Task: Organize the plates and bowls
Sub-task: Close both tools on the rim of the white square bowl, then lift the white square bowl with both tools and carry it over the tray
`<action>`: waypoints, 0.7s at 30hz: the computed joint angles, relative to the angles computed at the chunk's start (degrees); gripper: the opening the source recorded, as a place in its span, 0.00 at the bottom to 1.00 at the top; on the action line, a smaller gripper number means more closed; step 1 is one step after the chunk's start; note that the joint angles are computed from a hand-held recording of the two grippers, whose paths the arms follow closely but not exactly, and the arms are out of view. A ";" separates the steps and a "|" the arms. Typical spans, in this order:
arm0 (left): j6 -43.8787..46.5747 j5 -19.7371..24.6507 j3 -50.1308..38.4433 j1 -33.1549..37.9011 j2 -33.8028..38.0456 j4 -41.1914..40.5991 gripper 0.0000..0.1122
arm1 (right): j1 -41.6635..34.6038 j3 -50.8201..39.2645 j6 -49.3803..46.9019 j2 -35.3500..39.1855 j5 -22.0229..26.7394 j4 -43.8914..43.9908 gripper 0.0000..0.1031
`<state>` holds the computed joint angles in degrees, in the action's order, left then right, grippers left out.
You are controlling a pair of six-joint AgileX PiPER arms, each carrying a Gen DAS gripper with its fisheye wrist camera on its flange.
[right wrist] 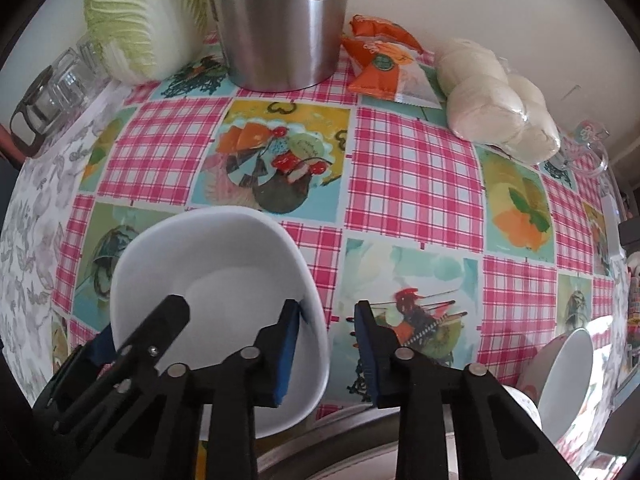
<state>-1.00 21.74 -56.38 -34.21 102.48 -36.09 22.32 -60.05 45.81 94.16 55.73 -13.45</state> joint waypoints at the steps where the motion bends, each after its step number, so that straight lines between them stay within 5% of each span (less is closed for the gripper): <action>1: 0.22 0.22 -0.17 -0.11 0.32 -0.24 0.36 | -0.22 -0.19 -0.47 0.28 -0.08 0.38 0.26; 7: 0.61 0.49 -0.68 -0.35 1.12 -1.24 0.29 | -0.74 -1.92 -2.22 2.00 0.87 1.73 0.18; 12: 11.50 0.12 1.35 1.09 1.15 -14.05 0.22 | -0.18 -3.49 -2.41 3.09 2.77 1.30 0.17; 21: 12.73 1.46 1.82 2.02 0.65 -16.05 0.20 | 1.37 -4.61 -1.52 3.15 4.30 -0.01 0.16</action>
<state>11.73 23.21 -54.56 -32.19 103.13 -52.14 23.69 -64.66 44.29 97.31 60.03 -13.46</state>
